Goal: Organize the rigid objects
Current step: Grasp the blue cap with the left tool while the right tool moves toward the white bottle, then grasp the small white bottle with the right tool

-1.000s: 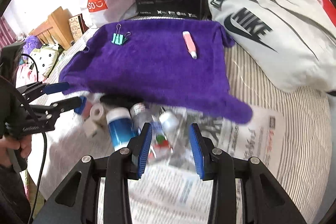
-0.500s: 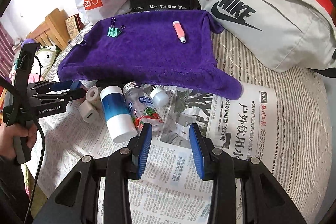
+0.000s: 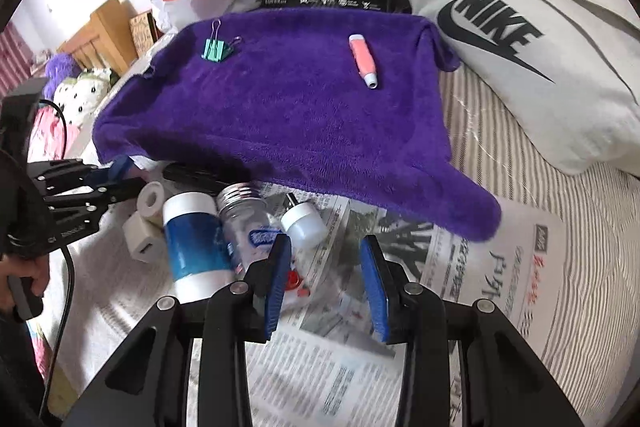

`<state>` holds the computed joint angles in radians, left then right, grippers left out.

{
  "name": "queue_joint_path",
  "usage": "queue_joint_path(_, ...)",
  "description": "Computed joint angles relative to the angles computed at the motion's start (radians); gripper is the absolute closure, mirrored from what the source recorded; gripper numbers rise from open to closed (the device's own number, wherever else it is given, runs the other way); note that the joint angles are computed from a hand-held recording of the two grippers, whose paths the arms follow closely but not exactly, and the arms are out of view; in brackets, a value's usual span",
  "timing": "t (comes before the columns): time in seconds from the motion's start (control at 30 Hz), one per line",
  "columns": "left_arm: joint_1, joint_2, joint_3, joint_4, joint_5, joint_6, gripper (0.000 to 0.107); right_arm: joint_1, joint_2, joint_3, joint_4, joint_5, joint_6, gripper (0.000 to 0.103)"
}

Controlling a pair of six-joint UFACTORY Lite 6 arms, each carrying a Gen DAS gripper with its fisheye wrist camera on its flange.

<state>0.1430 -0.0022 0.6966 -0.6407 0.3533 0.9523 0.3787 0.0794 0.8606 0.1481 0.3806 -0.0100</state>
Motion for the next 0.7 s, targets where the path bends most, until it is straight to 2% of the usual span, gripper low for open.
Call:
queue_joint_path(0.13, 0.014, 0.013, 0.012, -0.034, 0.017, 0.042, 0.086, 0.007, 0.05, 0.037, 0.017, -0.004, -0.053, 0.066)
queue_joint_path(0.37, 0.021, 0.024, 0.019, -0.061, 0.027, 0.073, 0.086, 0.042, 0.115, 0.087, -0.049, -0.01, -0.03, 0.067)
queue_joint_path(0.47, 0.02, 0.025, 0.021, -0.067, 0.028, 0.075, 0.086, 0.047, 0.135, 0.098, -0.053, -0.02, -0.037, 0.072)
queue_joint_path(0.53, 0.021, 0.027, 0.022, -0.072, 0.029, 0.078, 0.086, 0.048, 0.153, 0.104, -0.057, -0.016, -0.038, 0.079)
queue_joint_path(0.6, 0.019, 0.024, 0.018, -0.076, 0.026, 0.083, 0.086, 0.063, 0.149, 0.09, -0.144, -0.02, 0.041, 0.08)
queue_joint_path(0.7, 0.013, 0.013, 0.007, -0.059, 0.011, 0.068, 0.086, 0.049, 0.116, 0.053, -0.124, -0.026, 0.031, 0.08)
